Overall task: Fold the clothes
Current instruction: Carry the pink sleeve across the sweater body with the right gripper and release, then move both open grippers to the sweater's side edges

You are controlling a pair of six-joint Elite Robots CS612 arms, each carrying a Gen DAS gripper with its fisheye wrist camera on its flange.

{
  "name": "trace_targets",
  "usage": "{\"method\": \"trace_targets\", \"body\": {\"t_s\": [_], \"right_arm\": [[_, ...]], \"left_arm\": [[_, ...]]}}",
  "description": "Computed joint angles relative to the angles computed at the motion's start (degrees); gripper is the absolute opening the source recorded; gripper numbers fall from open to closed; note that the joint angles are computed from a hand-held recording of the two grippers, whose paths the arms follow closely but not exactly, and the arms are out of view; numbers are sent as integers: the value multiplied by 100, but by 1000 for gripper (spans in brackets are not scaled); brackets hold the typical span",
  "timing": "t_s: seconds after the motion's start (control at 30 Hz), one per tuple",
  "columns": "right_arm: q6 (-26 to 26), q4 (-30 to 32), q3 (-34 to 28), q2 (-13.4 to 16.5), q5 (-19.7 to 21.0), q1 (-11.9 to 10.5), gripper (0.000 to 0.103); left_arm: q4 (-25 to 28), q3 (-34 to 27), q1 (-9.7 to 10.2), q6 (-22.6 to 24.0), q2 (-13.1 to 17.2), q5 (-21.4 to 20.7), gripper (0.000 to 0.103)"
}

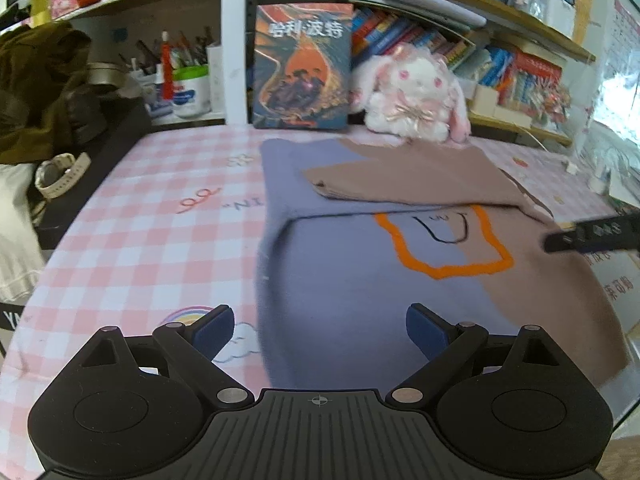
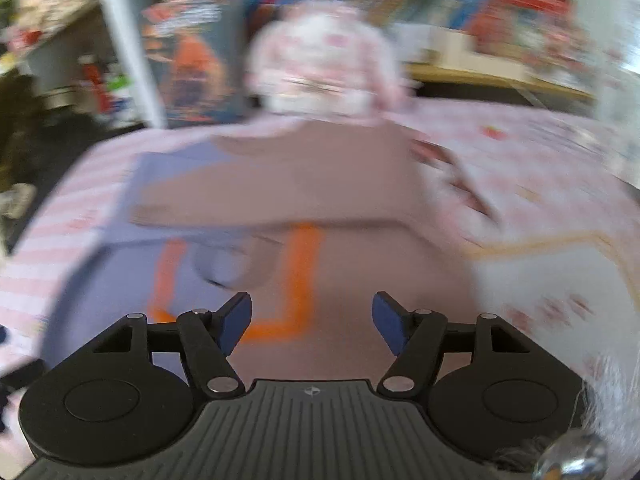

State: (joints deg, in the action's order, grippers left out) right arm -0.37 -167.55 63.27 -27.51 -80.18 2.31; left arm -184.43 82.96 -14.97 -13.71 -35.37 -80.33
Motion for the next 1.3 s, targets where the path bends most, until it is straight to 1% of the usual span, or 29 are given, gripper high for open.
{"method": "trace_targets", "body": {"t_s": [0.1, 0.17, 0.43, 0.53, 0.63, 0.73, 0.93, 1.1, 1.3], "right_arm": [[354, -257, 407, -161, -206, -123, 65], [503, -386, 626, -249, -230, -194, 65], [861, -702, 1306, -536, 33, -399, 65], [815, -781, 1526, -634, 169, -451, 65], [598, -852, 1719, -724, 262, -488, 65], [508, -965, 1927, -812, 330, -539, 65], [320, -1092, 2239, -938, 414, -622, 66], [210, -1107, 2326, -967, 476, -657, 65], [215, -1006, 2339, -969, 591, -679, 66]], "left_arm": [[120, -46, -35, -145, 11, -4, 95], [162, -58, -76, -207, 11, 26, 95], [243, 97, -303, -188, -121, 258, 95], [304, 189, -394, -217, -177, 309, 95], [295, 324, -491, -253, -244, 402, 95], [306, 492, -591, -334, -329, 525, 95], [109, 830, -763, -540, -445, 983, 95], [249, 996, -790, -998, -534, 1327, 95], [295, 1166, -710, -1433, -614, 1514, 95]]}}
